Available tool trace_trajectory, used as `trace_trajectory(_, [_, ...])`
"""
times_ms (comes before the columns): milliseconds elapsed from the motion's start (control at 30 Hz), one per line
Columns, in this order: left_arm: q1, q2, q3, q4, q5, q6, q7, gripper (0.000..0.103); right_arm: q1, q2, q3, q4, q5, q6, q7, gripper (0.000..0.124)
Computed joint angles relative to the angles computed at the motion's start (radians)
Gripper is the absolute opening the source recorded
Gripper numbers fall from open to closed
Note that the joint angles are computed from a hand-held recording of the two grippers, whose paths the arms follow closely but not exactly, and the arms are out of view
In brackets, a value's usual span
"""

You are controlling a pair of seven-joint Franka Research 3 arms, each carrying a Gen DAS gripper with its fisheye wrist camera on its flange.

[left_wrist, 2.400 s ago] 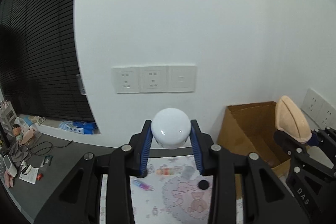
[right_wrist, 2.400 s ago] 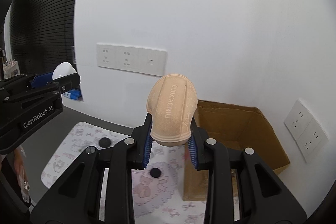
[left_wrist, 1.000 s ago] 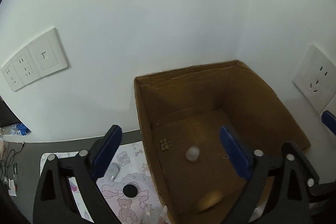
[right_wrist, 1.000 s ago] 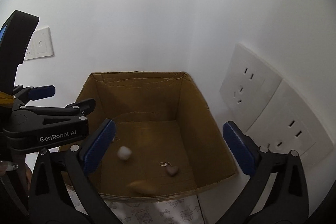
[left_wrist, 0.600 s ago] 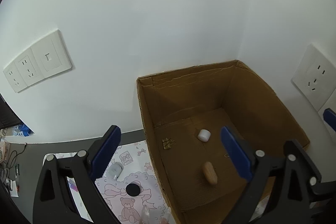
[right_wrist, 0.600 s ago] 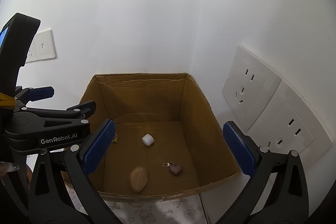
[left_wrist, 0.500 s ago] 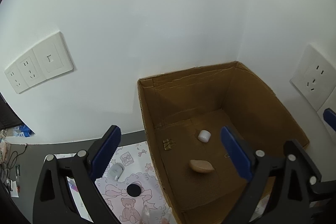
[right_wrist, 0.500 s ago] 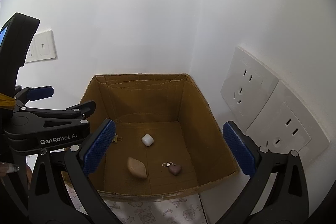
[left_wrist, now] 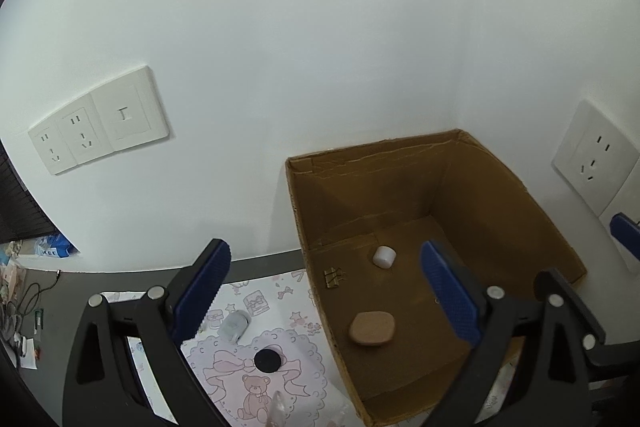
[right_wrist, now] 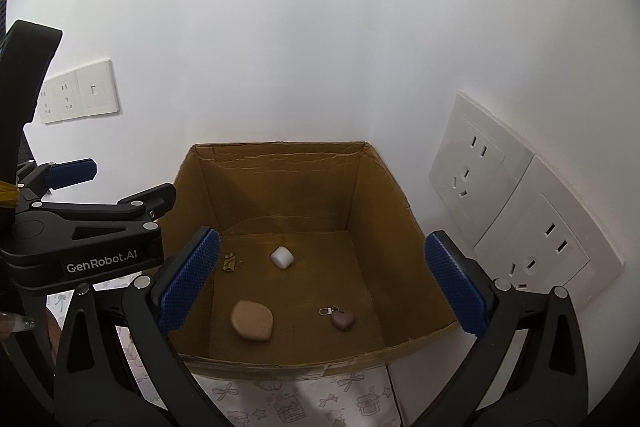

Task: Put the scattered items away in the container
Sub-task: 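Move both open tools back from the box over the mat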

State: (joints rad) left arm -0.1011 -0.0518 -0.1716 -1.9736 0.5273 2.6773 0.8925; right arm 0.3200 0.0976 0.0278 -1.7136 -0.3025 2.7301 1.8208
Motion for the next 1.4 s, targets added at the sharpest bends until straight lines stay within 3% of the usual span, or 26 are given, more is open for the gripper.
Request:
trace_trajectory(733, [0.097,-0.267,0.026,-0.251,-0.004,0.035,-0.03,0.095,0.048,-0.044,0.053,-0.029,-0.028,0.034,0.061,0.103])
trace_trajectory(1400, [0.233,-0.529,0.197,-0.521,-0.154,0.098,0.291,0.095,0.253,0.025,0.102,0.064,-0.276,-0.045,0.358,0.103])
